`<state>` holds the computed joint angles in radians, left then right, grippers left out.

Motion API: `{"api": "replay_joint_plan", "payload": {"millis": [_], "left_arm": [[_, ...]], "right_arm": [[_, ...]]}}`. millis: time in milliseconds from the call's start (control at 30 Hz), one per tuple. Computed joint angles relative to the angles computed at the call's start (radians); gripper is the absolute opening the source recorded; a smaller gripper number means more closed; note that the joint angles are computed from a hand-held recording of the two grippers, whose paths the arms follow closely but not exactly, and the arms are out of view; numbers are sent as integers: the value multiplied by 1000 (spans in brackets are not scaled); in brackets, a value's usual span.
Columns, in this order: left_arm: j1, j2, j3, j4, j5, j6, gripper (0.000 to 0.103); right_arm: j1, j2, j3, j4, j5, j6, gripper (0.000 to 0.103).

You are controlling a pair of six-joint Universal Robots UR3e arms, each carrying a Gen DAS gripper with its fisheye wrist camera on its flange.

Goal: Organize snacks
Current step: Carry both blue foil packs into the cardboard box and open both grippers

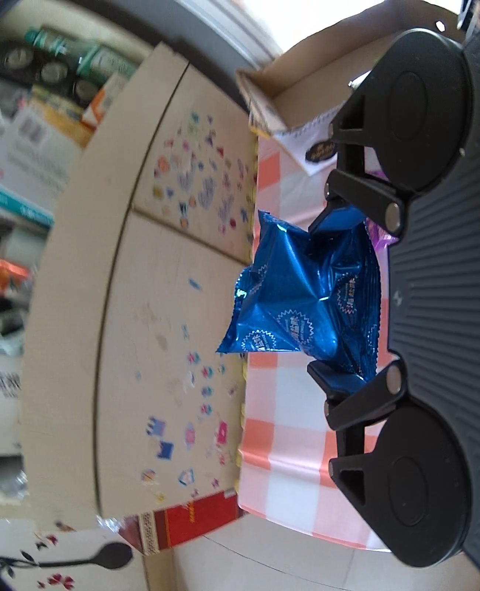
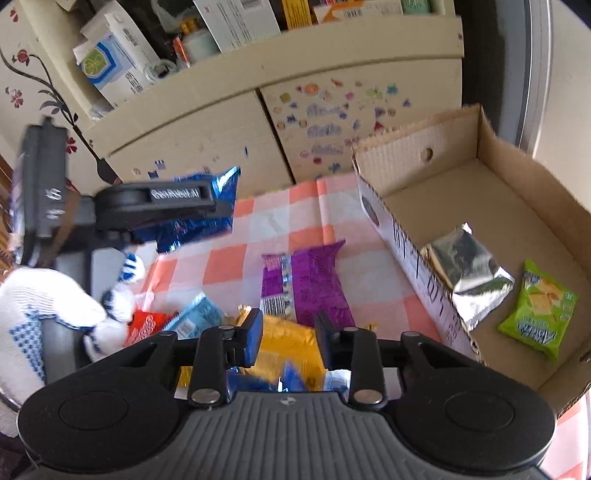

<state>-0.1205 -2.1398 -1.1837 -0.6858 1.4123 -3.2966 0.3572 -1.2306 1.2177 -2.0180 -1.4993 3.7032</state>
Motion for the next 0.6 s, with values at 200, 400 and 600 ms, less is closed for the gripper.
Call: {"api": "replay_joint_plan", "payload": {"millis": [200,400,600], "left_arm": [[20,92,-98,39,-75,51,72],[37,167,-185,43,-110,90,72],[36,180,-201,39,-111,98,72]], "right_arm": [[-20,-64,98,17,99,-66,83],[29,-44,98,85,114,-128,88],[95,35,19,147,39,-147,76]]}}
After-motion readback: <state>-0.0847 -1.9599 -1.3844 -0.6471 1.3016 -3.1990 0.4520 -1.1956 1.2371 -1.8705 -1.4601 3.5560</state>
